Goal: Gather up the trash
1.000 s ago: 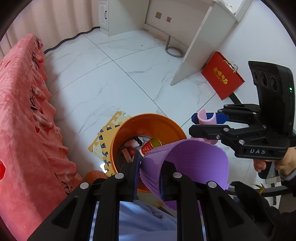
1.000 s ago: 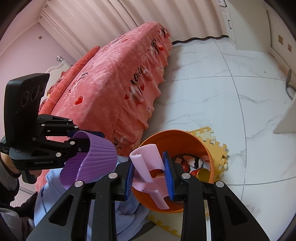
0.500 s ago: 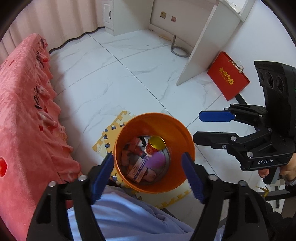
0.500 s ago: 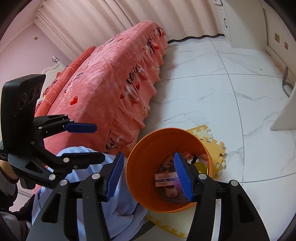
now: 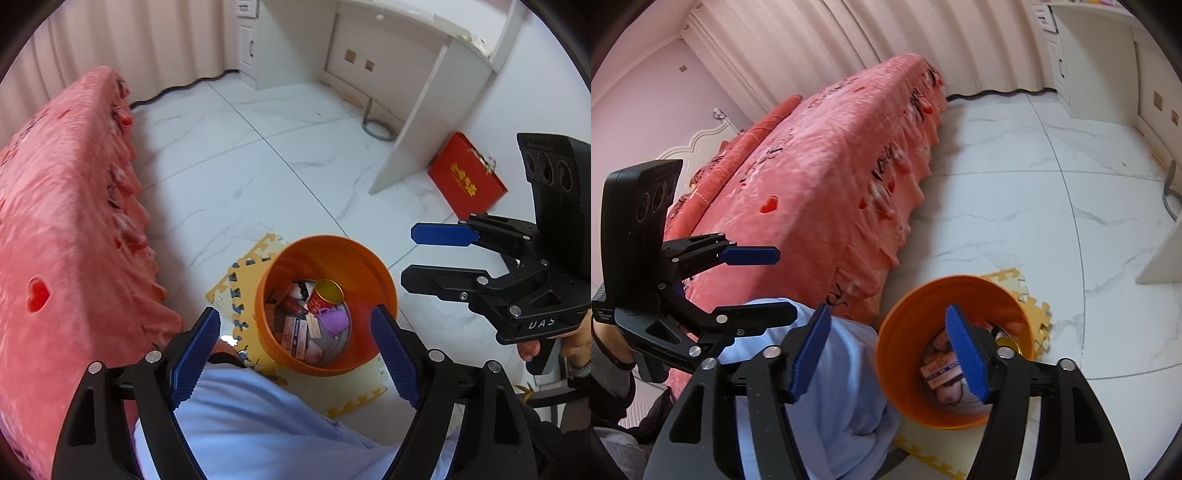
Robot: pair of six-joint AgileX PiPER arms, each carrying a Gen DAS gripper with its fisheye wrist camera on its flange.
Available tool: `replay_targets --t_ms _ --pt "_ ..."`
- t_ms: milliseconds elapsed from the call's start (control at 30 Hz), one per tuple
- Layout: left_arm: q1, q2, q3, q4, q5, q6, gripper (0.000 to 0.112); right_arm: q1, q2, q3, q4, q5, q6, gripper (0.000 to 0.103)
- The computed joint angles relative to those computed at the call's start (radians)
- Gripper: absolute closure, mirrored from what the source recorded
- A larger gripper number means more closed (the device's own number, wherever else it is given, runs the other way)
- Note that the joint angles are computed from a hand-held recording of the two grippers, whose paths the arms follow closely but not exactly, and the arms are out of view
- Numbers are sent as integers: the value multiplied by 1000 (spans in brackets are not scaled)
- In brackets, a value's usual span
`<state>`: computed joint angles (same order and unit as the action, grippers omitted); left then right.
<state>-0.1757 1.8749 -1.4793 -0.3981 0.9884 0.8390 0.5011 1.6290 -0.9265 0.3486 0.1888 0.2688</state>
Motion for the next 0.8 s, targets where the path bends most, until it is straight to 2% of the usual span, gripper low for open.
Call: replay_targets --t_ms 167,200,300,333,500,600,800 --pt "65 -79 55 -20 -29 10 26 65 9 -80 -245 43 245 29" --pt "85 -98 71 -26 -36 13 22 75 10 -91 -266 49 268 28" --pt "133 -149 112 -45 -59 22 19 119 24 -145 -357 69 380 15" --pt "161 -172 128 -53 -60 26 19 138 31 -167 -396 76 426 14" --pt "279 -246 177 -86 -57 65 19 218 93 -303 -408 123 430 13" --pt "355 -299 215 -96 -68 79 15 269 132 -393 -469 154 487 5" --pt "523 -375 273 -86 -87 78 15 359 236 -609 -506 254 507 5"
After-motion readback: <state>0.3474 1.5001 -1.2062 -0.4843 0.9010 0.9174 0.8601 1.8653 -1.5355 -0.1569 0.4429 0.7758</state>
